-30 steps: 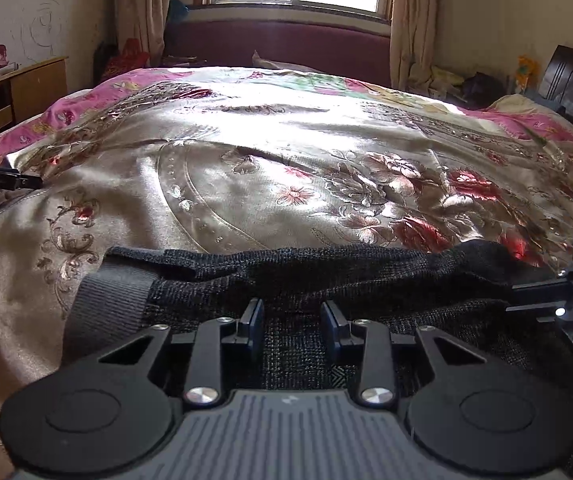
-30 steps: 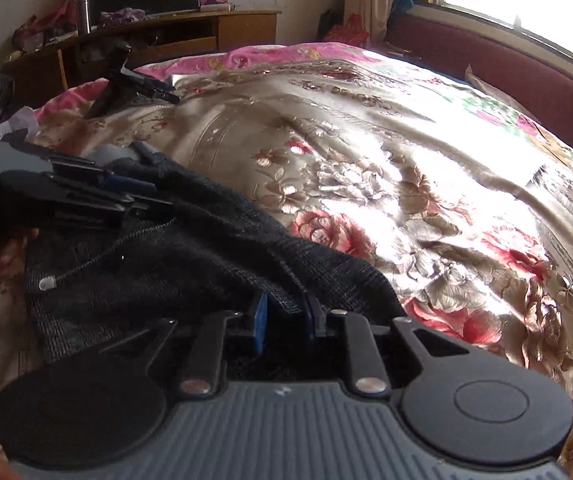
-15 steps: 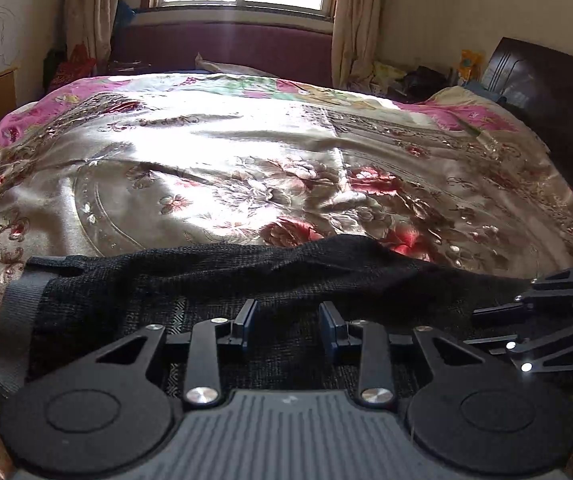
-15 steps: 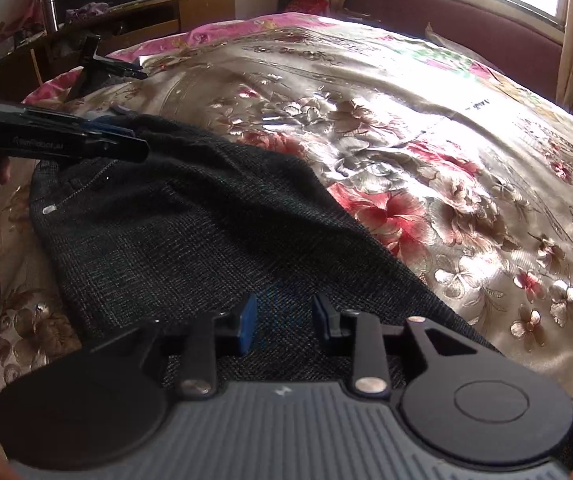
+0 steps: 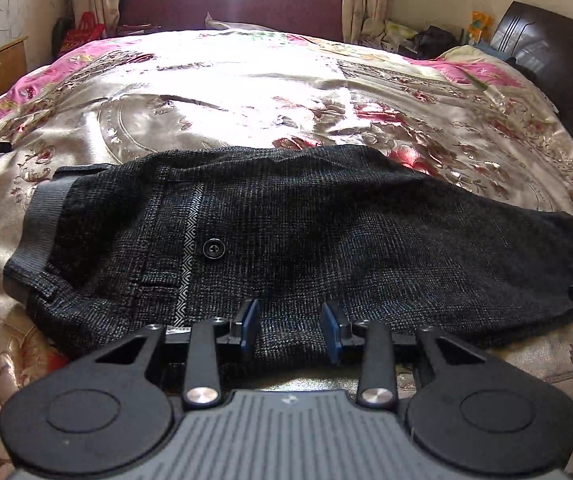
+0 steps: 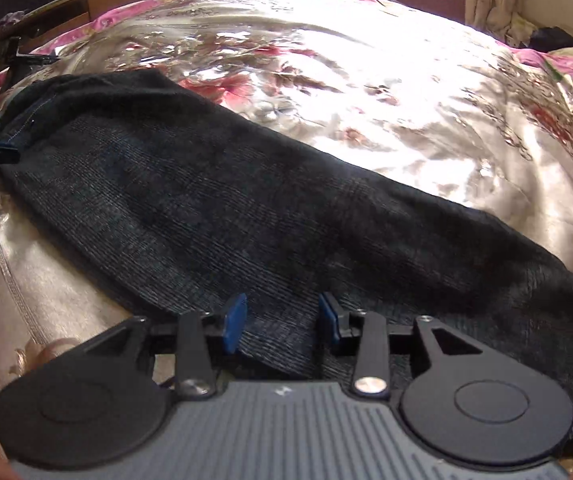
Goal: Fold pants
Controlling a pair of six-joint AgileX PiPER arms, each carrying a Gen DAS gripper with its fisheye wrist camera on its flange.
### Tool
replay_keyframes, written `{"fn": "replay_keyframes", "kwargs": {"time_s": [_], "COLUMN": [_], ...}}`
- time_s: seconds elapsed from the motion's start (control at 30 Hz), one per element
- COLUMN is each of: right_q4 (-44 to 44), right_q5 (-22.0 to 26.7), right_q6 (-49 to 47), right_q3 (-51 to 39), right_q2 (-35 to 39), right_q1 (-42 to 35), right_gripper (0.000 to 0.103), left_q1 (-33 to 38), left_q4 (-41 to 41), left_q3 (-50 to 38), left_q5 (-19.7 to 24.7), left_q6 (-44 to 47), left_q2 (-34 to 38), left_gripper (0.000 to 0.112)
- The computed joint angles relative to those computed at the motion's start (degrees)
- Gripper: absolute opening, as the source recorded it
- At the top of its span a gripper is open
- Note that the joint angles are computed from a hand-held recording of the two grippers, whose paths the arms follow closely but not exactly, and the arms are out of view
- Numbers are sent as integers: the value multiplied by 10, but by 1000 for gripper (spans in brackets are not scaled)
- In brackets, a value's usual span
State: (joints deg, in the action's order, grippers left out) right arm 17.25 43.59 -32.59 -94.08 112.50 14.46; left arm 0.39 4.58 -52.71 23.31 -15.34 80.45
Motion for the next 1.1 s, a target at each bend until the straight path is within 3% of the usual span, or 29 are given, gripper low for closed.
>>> {"fn": "replay_keyframes", "kwargs": {"time_s": [0.07,0.27,0.4,0.73,0.83,1.0,1.1], "right_q4": [-24,-60,-7,138,180,283,290], "right_q5": [-13,-44,-52,-12,-1,61,56], "right_q6": [17,53,70,76,61,27,28], "right_q3": [26,66,70,33,37,38,50], "right_q2": [-22,-75,-90,-50,-42,-29,-24], "right_q1": [-23,-106,-179,-301,-312,-342,-342], "right_gripper": [39,43,69,69,69,69,68], "left_q1": [-21,-89,-142,-245,-259,-281,-294], "left_q4": [50,92,92,120,101,80,57], "left_q3": [-21,-70,-128,-257,-298,-387,-407], "left_q5": [31,73,117,182,187,216,218], "left_q6": [-70,-195,-248,-358,-356,-324,-308], "left_q2": [4,4,26,123,162,239,255], "left_gripper": [50,55,63,81,81,81,81]}}
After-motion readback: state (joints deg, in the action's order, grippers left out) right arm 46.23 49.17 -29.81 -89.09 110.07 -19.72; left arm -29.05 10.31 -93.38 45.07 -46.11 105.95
